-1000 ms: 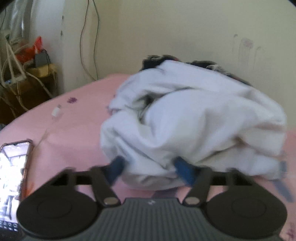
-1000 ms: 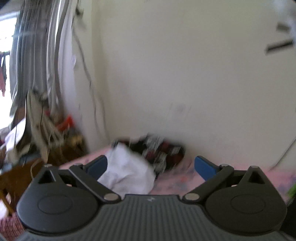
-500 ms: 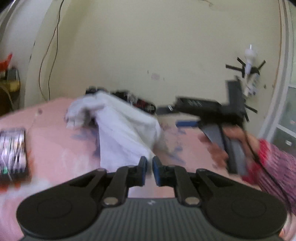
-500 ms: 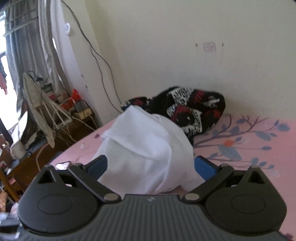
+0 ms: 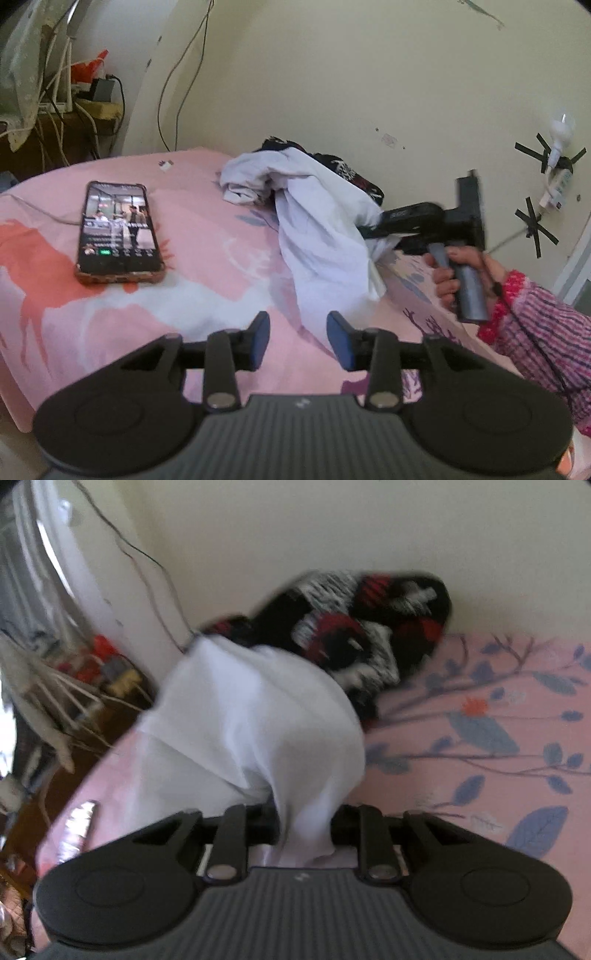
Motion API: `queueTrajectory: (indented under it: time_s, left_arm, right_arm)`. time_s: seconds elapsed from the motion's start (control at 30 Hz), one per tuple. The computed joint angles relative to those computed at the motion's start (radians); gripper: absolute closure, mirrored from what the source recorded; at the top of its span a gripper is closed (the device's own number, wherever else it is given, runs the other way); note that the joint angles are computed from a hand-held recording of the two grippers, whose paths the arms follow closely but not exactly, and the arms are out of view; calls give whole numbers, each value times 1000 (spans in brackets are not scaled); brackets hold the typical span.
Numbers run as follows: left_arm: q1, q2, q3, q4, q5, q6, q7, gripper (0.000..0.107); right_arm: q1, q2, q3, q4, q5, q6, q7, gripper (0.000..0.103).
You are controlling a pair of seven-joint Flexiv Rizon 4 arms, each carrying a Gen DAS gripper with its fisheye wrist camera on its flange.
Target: Fold small clothes
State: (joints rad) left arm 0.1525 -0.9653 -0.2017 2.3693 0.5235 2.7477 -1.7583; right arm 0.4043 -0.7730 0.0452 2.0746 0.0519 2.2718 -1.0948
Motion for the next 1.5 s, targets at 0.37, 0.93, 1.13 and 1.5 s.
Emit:
queueTrajectory:
  time_s: [0.37, 0.93, 1.13, 1.5]
  left_arm:
    - [22, 22, 1, 12, -20, -10, -40, 69]
    - [-21, 71, -113, -172, -26, -317, -77, 48]
    - [-22, 40, -151, -220, -71, -435, -62, 97]
    - [221, 19, -297, -151, 671, -160, -57, 99]
  right_arm:
    - [-99, 300, 132, 390, -102, 667, -68, 103]
    - [54, 218, 81, 372, 241, 473, -221, 16]
    - [10, 82, 35, 186, 94, 218, -169, 15]
    - [-74, 111, 129, 338, -193, 422, -109, 98]
